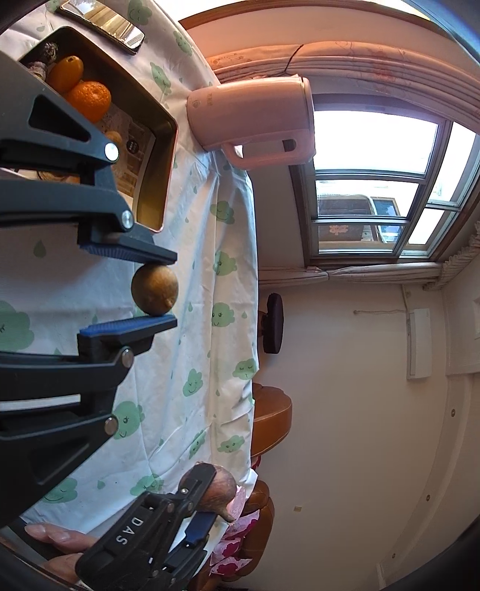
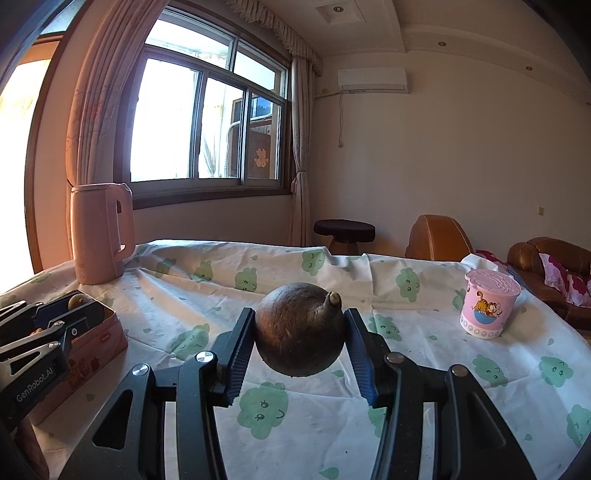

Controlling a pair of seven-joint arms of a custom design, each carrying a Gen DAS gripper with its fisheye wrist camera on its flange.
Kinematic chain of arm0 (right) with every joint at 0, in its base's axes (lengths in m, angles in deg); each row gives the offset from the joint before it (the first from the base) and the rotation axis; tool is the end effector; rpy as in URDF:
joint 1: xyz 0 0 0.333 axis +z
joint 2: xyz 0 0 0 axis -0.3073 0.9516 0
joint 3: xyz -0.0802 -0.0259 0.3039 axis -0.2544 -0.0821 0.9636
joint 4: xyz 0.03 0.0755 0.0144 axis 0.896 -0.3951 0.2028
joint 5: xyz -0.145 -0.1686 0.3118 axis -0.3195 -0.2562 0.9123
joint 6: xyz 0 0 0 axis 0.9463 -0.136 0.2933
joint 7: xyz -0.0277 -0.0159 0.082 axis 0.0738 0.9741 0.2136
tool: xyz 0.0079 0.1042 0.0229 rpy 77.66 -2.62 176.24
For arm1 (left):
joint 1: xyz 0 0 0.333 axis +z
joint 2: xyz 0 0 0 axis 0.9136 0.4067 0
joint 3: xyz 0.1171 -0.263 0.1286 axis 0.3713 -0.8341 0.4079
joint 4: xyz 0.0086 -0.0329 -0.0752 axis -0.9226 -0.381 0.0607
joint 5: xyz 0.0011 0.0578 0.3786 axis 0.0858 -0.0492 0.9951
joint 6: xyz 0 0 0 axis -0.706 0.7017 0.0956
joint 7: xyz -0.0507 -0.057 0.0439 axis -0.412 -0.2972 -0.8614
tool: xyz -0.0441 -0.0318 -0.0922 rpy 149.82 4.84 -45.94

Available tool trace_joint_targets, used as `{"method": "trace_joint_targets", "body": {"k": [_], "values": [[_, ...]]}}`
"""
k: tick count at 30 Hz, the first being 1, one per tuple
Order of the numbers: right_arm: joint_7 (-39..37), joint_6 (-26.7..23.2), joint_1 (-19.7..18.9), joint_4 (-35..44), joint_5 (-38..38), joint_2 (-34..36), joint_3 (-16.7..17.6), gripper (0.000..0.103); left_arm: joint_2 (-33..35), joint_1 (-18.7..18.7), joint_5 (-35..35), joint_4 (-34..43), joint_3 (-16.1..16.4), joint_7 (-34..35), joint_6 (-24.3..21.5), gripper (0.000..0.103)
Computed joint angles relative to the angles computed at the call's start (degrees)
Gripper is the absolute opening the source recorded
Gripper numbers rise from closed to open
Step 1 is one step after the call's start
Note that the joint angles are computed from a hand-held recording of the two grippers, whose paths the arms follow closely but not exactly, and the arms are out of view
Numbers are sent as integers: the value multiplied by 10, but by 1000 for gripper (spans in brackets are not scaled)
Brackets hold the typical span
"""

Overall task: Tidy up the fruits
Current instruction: 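Lift the small brown fruit with the left tool while the right tool holds the pear-shaped fruit, then carry the small fruit over the tin with the left tool while the right tool carries its fruit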

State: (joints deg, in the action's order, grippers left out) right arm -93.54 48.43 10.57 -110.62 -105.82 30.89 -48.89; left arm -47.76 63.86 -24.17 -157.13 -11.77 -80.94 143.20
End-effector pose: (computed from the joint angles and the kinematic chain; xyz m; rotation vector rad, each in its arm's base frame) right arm 0.5872 0.3059 0.4742 -1.2318 1.7041 -1.2812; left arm 0.6541 -0.1113 0.4819 -1.1333 1.8988 -1.2731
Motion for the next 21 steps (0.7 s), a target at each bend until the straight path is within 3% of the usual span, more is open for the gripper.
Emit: {"method": "trace_joint_targets", "body": {"k": [10, 21], "values": [[-44, 60, 12, 50, 20, 36, 1, 50, -25, 16, -14, -26, 22, 0, -8, 29], [-121, 118, 53, 149, 71, 99, -31, 51, -27, 35, 10, -28, 35, -31, -4, 29]]}}
